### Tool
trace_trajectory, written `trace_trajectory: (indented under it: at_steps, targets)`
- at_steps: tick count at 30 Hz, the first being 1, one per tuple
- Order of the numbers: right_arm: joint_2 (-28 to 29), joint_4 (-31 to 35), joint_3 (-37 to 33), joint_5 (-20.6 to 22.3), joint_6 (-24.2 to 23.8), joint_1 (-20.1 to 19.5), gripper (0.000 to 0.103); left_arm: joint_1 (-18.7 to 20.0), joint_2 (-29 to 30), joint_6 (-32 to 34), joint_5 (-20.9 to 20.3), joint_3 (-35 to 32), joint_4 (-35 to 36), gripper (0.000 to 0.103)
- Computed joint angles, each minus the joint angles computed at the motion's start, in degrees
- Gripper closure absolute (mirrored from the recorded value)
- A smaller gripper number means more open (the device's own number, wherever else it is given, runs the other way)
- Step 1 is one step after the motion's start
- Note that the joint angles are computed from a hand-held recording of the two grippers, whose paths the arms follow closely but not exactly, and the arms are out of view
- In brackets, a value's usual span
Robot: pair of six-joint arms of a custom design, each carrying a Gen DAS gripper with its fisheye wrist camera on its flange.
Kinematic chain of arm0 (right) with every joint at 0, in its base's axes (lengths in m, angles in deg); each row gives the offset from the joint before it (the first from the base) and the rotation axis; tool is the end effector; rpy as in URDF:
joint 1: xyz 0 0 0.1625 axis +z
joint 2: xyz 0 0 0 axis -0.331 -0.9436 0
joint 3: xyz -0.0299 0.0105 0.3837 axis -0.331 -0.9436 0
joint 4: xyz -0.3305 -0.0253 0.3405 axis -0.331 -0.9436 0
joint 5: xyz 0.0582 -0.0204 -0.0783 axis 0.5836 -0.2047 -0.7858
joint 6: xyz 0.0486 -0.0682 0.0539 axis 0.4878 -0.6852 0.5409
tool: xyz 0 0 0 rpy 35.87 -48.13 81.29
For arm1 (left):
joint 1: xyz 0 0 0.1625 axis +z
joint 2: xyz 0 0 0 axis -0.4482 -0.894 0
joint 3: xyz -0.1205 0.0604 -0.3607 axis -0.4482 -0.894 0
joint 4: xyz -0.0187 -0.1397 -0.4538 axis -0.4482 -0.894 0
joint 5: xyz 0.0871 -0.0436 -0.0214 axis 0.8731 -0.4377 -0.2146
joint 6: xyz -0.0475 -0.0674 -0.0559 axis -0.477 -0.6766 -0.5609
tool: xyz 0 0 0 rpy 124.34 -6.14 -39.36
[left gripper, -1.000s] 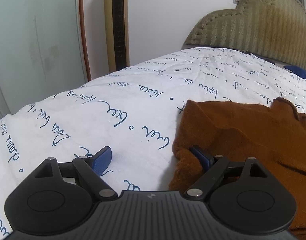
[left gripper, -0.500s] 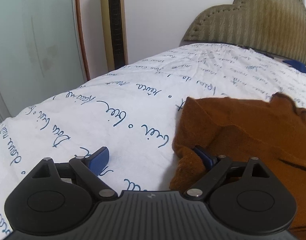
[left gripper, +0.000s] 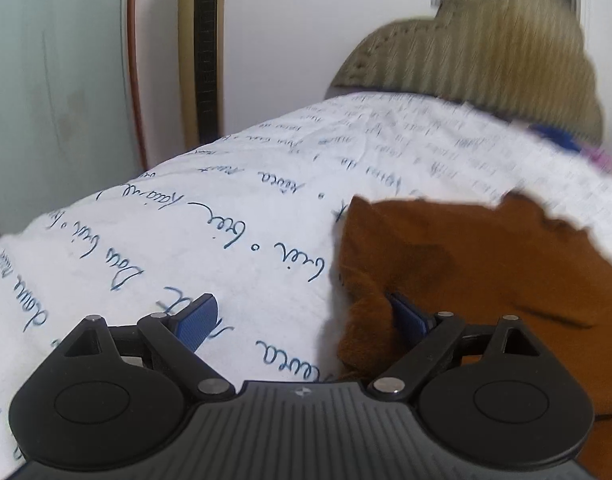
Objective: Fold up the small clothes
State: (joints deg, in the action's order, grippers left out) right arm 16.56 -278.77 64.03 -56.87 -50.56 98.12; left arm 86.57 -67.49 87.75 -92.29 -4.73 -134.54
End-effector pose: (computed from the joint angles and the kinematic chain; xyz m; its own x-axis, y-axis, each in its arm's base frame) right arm -0.0398 -0.6467 0.3410 -0.7826 0.5412 0.3076 -0.0588 0.4276 -0.9020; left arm -0.3054 -0.9014 -0.0353 -0.7096 0.3495 -0.6118 0.6749 0.5866 -0.4477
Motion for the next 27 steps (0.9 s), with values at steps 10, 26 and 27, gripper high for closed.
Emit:
trace_trajectory:
  at_steps: [10, 26, 27]
  targets:
    - [-13.66, -7.44, 18.72, 0.85, -2.25, 4.36, 0.037, 0.99, -23.05, 6.36, -5.76, 32.98, -13.06, 0.011]
    - [-22.1, -8.15, 35.66, 9.8, 3.34, 4.21, 0.036, 5.75, -46.36, 5.61, -21.06, 65.27, -10.47, 0.011]
    - [-24.29, -8.28, 37.56, 11.53, 4.62, 3.33, 0.036, 5.98, -47.22, 6.44, -21.45, 66.34, -10.33, 0.011]
